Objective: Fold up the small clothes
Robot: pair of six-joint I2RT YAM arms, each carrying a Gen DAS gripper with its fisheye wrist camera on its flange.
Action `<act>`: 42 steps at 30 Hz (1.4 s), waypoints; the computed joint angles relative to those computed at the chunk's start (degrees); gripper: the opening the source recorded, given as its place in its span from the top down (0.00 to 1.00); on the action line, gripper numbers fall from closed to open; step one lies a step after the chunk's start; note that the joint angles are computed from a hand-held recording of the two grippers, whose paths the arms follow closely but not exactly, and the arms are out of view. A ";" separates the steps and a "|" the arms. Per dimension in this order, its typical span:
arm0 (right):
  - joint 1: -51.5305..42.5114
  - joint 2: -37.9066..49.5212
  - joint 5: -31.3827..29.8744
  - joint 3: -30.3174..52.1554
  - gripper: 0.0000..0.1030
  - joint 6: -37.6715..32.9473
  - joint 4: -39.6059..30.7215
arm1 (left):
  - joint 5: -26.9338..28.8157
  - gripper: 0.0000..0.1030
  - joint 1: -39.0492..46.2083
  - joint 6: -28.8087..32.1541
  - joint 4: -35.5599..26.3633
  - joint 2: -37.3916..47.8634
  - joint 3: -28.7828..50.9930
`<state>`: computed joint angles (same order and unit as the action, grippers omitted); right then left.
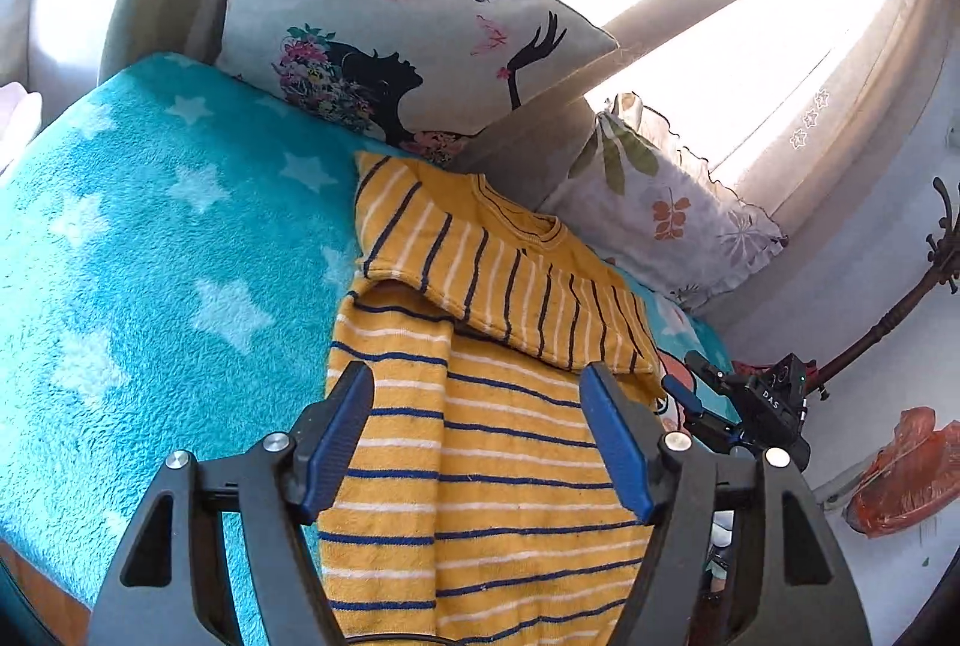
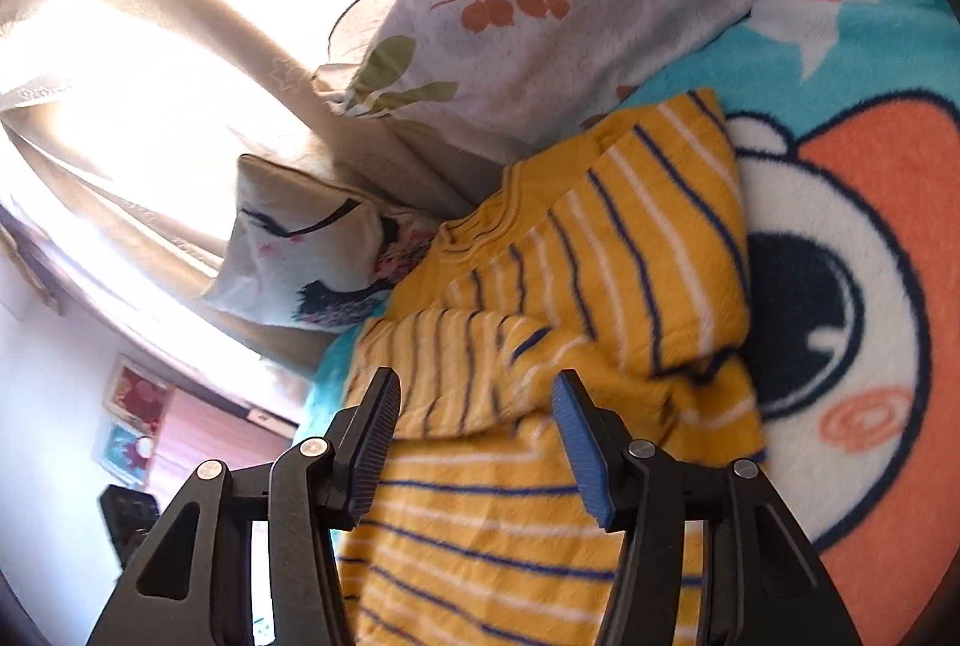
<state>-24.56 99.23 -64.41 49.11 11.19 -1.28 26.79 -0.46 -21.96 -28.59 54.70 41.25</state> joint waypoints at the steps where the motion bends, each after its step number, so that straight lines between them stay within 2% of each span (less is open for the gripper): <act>1: 0.00 -1.00 -1.08 -0.63 0.43 -0.31 -1.71 | 1.52 0.32 1.00 0.20 0.20 -0.01 -0.51; 4: 2.00 -2.64 -1.90 -1.12 0.43 0.45 -4.84 | 6.04 0.32 3.94 1.00 0.28 -0.98 -2.23; 7: 5.25 -3.54 5.94 -0.94 0.43 5.57 -4.38 | 8.23 0.32 5.04 1.00 0.11 -2.73 -3.57; 9: 6.63 -0.76 9.61 0.49 0.43 11.60 -2.94 | 10.25 0.32 6.14 1.28 -0.57 -4.16 -4.27; 14: 6.50 5.29 15.21 1.00 0.44 26.54 9.05 | 12.84 0.32 8.18 4.31 -3.83 -7.13 -4.75; 15: 6.35 5.69 15.52 0.63 0.47 28.70 11.12 | 13.47 0.32 8.95 4.95 -4.28 -7.47 -4.87; 16: 6.25 5.81 15.97 0.35 0.57 29.85 12.39 | 14.26 0.32 9.83 5.51 -4.64 -7.55 -4.97; 17: 6.58 5.72 17.17 0.74 0.65 29.25 11.82 | 15.10 0.32 10.74 6.03 -4.92 -7.39 -5.04; 18: 7.11 5.62 18.51 1.82 0.83 27.04 9.81 | 15.87 0.32 11.64 6.53 -5.17 -7.16 -5.12; 19: 7.95 5.25 20.19 2.93 0.87 24.36 7.60 | 16.62 0.32 12.63 7.26 -5.63 -6.72 -5.08; 22: 11.33 2.81 26.15 7.88 0.90 16.66 -0.51 | 17.76 0.32 14.14 8.18 -6.46 -5.25 -4.91; 25: 13.79 -3.81 27.14 10.90 0.90 9.99 -2.69 | 18.27 0.31 14.22 8.19 -6.39 -5.13 -5.03; 27: 14.63 -8.59 24.21 11.29 0.90 6.95 -0.61 | 17.11 0.31 12.86 6.94 -5.42 -5.57 -5.35; 30: 13.75 -10.21 19.05 11.23 0.90 6.70 2.23 | 15.74 0.31 10.78 5.22 -4.00 -5.09 -5.70; 33: 11.13 -6.15 17.99 9.16 0.90 5.26 3.33 | 13.99 0.31 8.69 4.19 -2.94 -4.12 -5.82; 36: 8.69 3.24 22.59 11.11 0.88 0.33 -3.21 | 12.90 0.31 7.45 3.76 -2.48 -2.27 -5.38; 38: 5.30 7.97 19.84 10.65 0.87 0.44 -4.30 | 12.15 0.31 6.82 4.00 -2.67 -1.81 -5.05; 40: 3.18 8.54 16.94 8.42 0.87 -1.03 -3.81 | 10.98 0.31 6.01 3.68 -2.45 -1.33 -4.74; 42: 2.47 6.72 17.28 6.15 0.87 -4.34 -4.19 | 10.10 0.31 5.39 3.13 -1.82 -0.02 -4.25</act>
